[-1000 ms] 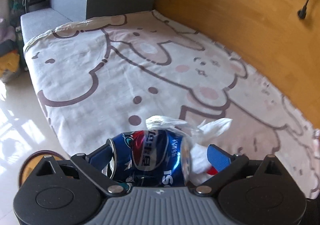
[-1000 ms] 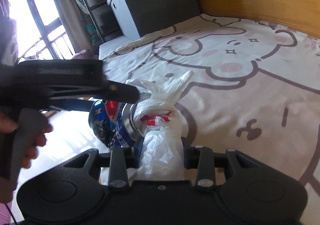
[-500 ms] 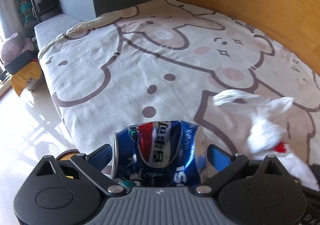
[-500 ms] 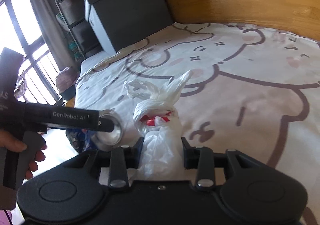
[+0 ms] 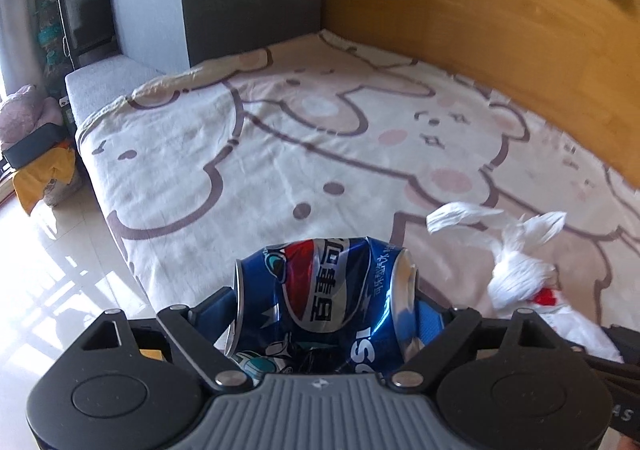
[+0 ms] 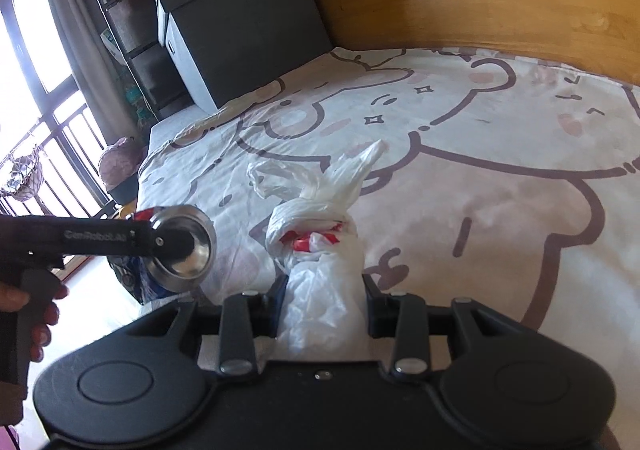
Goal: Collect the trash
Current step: 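Carry the can and bag with both tools over the wastebasket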
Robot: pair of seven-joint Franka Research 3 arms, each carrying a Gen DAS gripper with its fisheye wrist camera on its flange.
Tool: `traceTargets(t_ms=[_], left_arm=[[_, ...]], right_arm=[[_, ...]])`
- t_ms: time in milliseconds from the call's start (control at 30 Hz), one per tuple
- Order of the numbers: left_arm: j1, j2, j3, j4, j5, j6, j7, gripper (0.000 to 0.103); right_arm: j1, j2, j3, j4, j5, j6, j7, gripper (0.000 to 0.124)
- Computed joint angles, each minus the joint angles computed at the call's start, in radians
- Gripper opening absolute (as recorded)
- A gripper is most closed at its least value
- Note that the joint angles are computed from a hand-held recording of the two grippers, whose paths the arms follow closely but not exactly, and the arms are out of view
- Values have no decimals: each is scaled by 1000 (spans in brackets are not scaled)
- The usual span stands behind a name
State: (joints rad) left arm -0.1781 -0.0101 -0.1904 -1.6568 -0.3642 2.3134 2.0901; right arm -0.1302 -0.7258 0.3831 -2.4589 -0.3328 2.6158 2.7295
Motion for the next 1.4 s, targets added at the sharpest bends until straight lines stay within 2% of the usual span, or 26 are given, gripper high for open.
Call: traceTargets(t_ms=[267,533,1100,1400], left_arm=[[26,-25,31,-25,-98,21,37,89],[82,-26,68,-38,-135,46,63,89],[203,1,120,-64,-218,113,143,89],[266,35,131,-62,-241,94,132,89]], right_arm=[[-11,60,17,82,-49,-39,-18,38],[17,203,32,220,-152,-79,-4,38],[218,554,-20,561,-340,-206,-14,38],[359,750,-81,765,-354,-269,-114,38]])
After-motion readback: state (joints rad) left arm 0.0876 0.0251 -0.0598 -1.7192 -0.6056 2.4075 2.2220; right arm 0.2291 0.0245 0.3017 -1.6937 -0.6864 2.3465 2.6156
